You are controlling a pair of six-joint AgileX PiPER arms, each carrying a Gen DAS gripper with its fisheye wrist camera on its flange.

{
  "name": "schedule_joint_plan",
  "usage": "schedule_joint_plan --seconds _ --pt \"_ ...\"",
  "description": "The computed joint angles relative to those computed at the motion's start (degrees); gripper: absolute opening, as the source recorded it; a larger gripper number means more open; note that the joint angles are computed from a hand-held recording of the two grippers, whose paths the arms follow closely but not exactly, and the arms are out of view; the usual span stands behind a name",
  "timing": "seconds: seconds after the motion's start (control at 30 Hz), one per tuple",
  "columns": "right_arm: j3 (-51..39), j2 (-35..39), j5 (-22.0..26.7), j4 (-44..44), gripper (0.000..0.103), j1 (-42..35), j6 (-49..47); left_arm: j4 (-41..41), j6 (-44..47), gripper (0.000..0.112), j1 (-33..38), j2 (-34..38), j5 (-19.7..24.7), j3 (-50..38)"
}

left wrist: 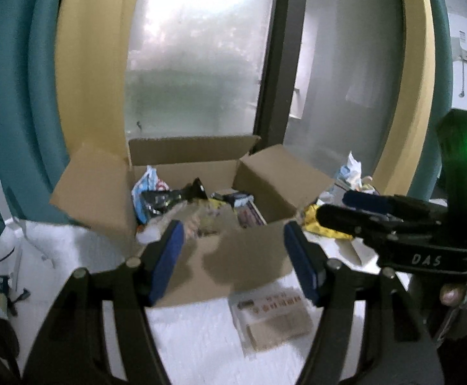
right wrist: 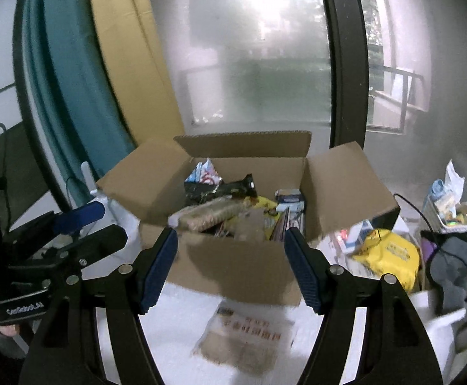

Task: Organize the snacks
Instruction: 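Withdraw both tools from the box toward the table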

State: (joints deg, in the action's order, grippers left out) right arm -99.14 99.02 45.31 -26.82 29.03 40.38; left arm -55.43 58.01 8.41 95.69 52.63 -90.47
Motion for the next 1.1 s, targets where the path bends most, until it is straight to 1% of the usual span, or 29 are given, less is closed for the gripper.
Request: schedule_joint_plan --seconds 0.13,0.33,0.57,0.73,0.9,1.1 --pt "7.1 -4.9 -0.1 -3.8 0.072 3.1 5.4 -0.8 3.5 0.066 1.5 -4.3 1.0 6.5" --pt "16.4 -11.5 1.7 -9.3 0.072 8.2 14.1 -1.6 8.9 0.066 4.6 -10.4 4.2 15.4" --pt "27.6 -18.0 3.5 -13.4 0.072 15.0 25.9 0.7 12.7 0.066 9.3 -16.5 8.0 25.9" --pt "33.0 -19.9 4.1 -14.1 0.072 19.7 31.9 1.8 15.9 0.066 13.1 -19.7 11.4 31.9" --pt "36.6 -20.2 4.7 -15.8 0.072 24.2 38.8 3.3 17.2 0.066 15.9 -22.0 14.4 36.8" --pt "41.7 -20.6 2.8 -15.1 0.072 28.2 45.3 5.2 17.6 0.066 17.2 -23.7 14.9 40.8"
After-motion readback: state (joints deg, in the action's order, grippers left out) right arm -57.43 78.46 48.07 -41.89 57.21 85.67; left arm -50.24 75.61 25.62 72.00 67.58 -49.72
